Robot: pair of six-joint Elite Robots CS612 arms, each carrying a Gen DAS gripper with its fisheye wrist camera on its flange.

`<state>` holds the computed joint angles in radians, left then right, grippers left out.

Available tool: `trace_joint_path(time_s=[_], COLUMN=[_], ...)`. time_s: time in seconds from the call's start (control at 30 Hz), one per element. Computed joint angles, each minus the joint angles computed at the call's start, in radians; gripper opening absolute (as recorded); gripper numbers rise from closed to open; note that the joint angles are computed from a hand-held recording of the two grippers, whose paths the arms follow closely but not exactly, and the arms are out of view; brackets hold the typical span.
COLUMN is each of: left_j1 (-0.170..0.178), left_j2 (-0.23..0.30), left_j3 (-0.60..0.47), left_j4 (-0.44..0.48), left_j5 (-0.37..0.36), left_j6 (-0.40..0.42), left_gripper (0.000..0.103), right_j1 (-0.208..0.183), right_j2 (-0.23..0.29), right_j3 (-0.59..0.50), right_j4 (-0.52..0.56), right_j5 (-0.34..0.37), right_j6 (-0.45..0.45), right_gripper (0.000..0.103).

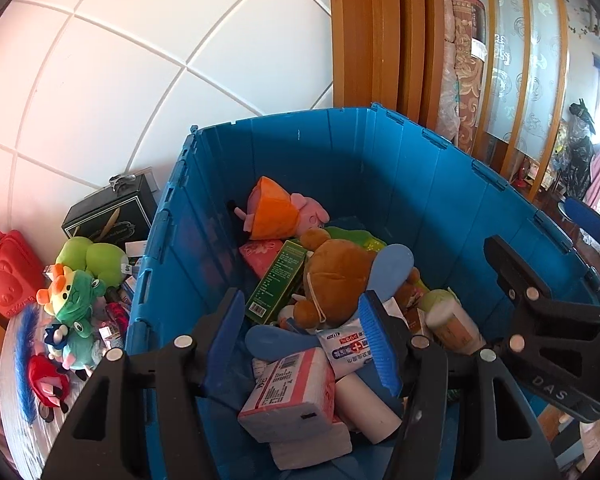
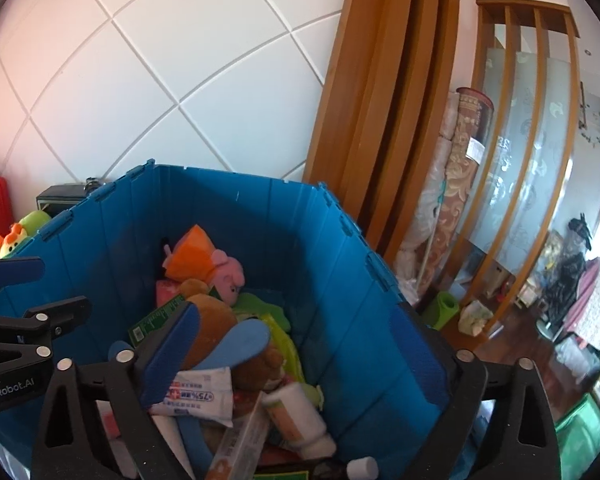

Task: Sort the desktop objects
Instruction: 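Carry the white bottle and wet-wipes pack into the blue crate and release both, then return both tools from the crate toward the pile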

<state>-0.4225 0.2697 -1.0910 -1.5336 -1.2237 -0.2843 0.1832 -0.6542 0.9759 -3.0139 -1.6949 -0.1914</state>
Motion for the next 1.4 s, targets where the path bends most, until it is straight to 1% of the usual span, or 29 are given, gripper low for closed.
trace_joint_path(time_s=[0.23,0.43,0.5,0.57,0.67,0.77,0.87,1.0,1.07,1.17,1.33,1.4], left_j1=[0.006,0.016,0.023,0.029,0.039,0.051,0.069,0.1,0.122,0.157,0.212,0.238], left_j2=[0.03,0.066,0.082,0.098,0.127,0.152,0.175,0.209,0.223,0.24,0.275,0.288], left_j3=[-0.064,-0.146,-0.179,-0.211,-0.267,-0.316,-0.363,-0.429,-0.465,-0.513,-0.585,-0.609], left_j4=[-0.032,-0.07,-0.086,-0.107,-0.141,-0.168,-0.166,-0.118,-0.059,0.036,0.157,0.209], left_j5=[0.018,0.058,0.072,0.09,0.131,0.165,0.193,0.231,0.242,0.229,0.266,0.268], left_j6=[-0.013,-0.017,-0.021,-0.021,-0.01,-0.003,-0.011,-0.046,-0.079,-0.121,-0.164,-0.188], left_gripper=[0.059,0.059,0.062,0.07,0.076,0.078,0.078,0.078,0.078,0.078,0.078,0.078], right_j1=[0.013,0.031,0.039,0.05,0.068,0.088,0.111,0.142,0.159,0.184,0.229,0.243], right_j2=[-0.009,-0.017,-0.018,-0.019,-0.017,-0.014,-0.011,-0.008,-0.005,0.007,0.039,0.052], right_j3=[0.015,0.03,0.031,0.031,0.027,0.019,0.011,0.005,-0.003,-0.029,-0.081,-0.103], right_j4=[-0.06,-0.106,-0.115,-0.127,-0.138,-0.143,-0.145,-0.147,-0.143,-0.108,-0.064,-0.041], right_j5=[-0.029,-0.033,-0.029,-0.028,-0.029,-0.028,-0.028,-0.01,0.006,0.031,0.07,0.086], right_j6=[-0.015,-0.03,-0.035,-0.043,-0.058,-0.068,-0.074,-0.078,-0.075,-0.06,-0.056,-0.056], right_gripper=[0.103,0.103,0.103,0.103,0.103,0.103,0.103,0.103,0.103,0.103,0.103,0.103])
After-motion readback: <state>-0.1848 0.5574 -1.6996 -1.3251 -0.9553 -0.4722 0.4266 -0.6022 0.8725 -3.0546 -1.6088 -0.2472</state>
